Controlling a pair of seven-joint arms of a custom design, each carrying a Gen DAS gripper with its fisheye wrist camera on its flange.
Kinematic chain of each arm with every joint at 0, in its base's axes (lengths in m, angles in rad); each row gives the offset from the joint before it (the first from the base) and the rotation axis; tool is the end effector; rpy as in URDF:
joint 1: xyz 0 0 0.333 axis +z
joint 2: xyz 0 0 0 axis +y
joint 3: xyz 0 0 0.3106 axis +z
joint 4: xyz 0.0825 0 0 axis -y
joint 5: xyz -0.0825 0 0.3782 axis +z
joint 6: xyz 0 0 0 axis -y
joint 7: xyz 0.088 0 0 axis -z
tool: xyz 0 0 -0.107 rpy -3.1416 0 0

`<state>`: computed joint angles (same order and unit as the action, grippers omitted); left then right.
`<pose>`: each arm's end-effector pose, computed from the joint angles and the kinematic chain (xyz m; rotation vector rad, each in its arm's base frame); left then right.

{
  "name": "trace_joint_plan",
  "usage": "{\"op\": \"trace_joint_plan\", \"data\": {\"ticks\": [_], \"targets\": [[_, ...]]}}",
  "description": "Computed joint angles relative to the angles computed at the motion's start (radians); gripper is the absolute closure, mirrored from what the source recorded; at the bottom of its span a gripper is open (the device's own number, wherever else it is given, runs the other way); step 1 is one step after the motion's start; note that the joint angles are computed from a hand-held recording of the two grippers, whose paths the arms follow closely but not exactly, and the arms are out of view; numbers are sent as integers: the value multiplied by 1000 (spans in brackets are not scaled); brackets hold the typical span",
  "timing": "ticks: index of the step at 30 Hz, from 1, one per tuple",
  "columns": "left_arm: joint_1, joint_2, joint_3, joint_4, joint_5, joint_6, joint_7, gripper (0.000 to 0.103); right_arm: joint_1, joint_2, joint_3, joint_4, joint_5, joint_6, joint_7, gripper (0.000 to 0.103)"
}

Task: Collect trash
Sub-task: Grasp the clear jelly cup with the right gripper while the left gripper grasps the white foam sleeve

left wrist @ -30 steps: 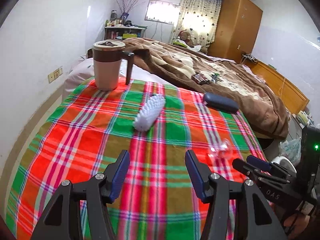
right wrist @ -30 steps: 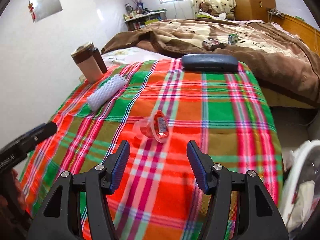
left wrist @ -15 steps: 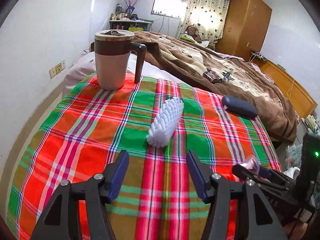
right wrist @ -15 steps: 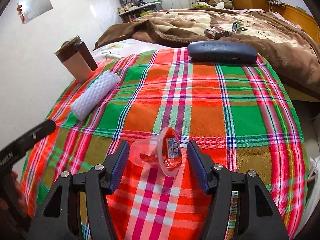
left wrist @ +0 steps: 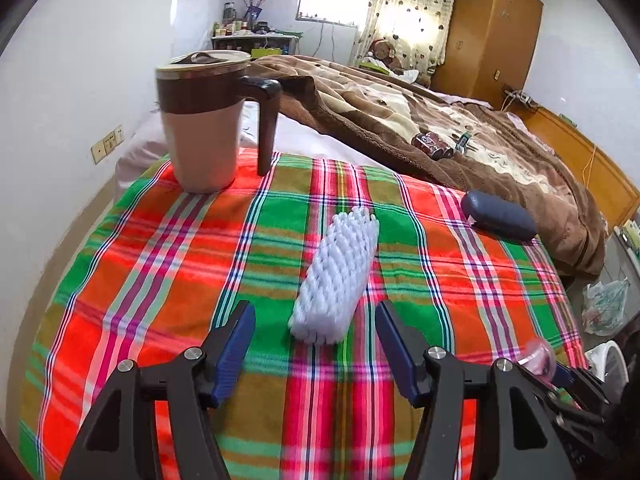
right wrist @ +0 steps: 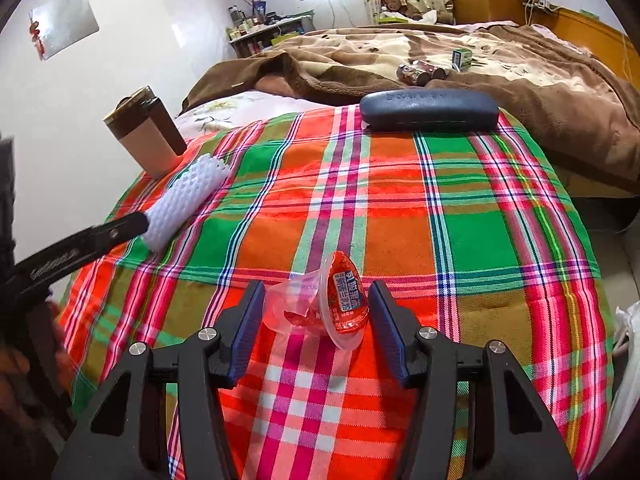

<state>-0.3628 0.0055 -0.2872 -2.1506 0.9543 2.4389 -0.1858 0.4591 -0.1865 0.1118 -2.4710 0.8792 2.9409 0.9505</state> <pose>0.4468 -0.3374 0.4256 -2.1266 1.3506 -0.6866 0.4330 0.2197 0.4199 -2.0034 1.3475 -0.1869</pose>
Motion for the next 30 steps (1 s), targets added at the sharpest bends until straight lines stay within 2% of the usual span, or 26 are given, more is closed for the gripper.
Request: {"op": "trace_joint_plan", "data": {"ticks": [6,12,19,27,30], "targets": [[9,64,20,53,6,14,31,41,14,-2,-18,3,88,3,-58,48],[16,124,41,98,-28,44,84,41,6,1,-18,6,117,-4,-64,48],[10,152,57,111,-30,69,84,41,3,-1,-11,5,120,-3,-72,48],[-3,157,60,119,-24,43,76,63,8,-7,-17,0,154,10,-96,48],[-8,153,56,118,-23,30,79,69,8,-8,-14,-1,151,14,-98,48]]}}
